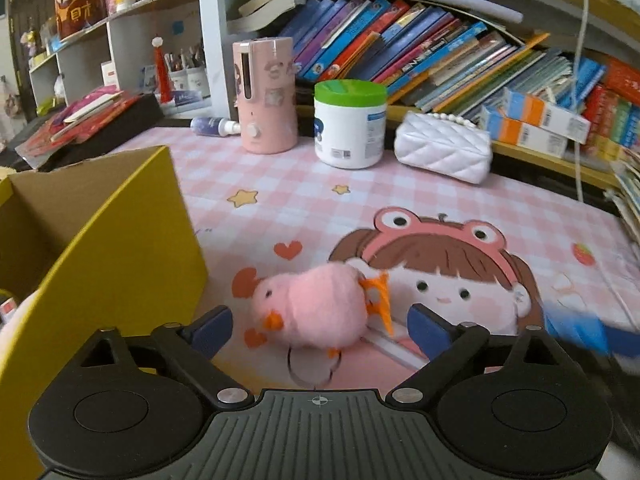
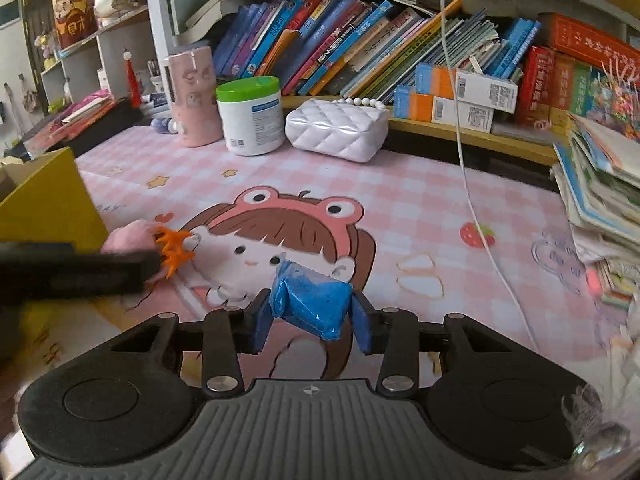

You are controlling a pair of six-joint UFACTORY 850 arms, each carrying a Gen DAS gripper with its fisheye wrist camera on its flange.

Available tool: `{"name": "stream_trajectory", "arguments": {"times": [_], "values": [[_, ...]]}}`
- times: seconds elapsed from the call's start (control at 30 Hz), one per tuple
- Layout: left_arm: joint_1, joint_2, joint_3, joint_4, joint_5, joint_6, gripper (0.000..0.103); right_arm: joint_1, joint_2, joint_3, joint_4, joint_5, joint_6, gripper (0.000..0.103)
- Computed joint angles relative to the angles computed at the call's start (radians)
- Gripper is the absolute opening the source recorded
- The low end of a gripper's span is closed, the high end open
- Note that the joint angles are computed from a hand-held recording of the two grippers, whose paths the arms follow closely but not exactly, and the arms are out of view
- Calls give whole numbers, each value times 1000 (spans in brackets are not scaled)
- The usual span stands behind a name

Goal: Organize objects
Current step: 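Close the left tool on the small pink chick plush, then carry the blue packet in the right tool and pink chick in the left tool to the yellow box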

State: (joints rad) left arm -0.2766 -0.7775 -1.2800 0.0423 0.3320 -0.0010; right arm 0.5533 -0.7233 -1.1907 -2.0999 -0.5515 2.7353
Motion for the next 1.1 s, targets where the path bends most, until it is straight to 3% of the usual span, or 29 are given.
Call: {"name": "stream_trajectory", "arguments": {"times": [0.13, 0.23, 0.4, 0.6, 0.8, 1.1], "values": [[-5, -50, -68, 71, -41, -77, 99, 20, 28, 42, -17, 4, 25, 38], [-19, -75, -91, -74, -28, 63, 99, 33, 40, 56, 1, 11, 14, 38], [-19, -115, -143, -132, -74, 144, 94, 51, 50, 64, 42, 4, -18, 38], [-1, -90, -105, 73, -37, -26, 92, 81, 64, 68, 145, -26, -83, 38], [42, 25, 42, 414, 69, -335, 92, 118, 67, 56, 270, -44, -164, 38], [133, 176, 230, 734, 200, -553, 92, 206, 39, -6, 482, -110, -284, 38]]}}
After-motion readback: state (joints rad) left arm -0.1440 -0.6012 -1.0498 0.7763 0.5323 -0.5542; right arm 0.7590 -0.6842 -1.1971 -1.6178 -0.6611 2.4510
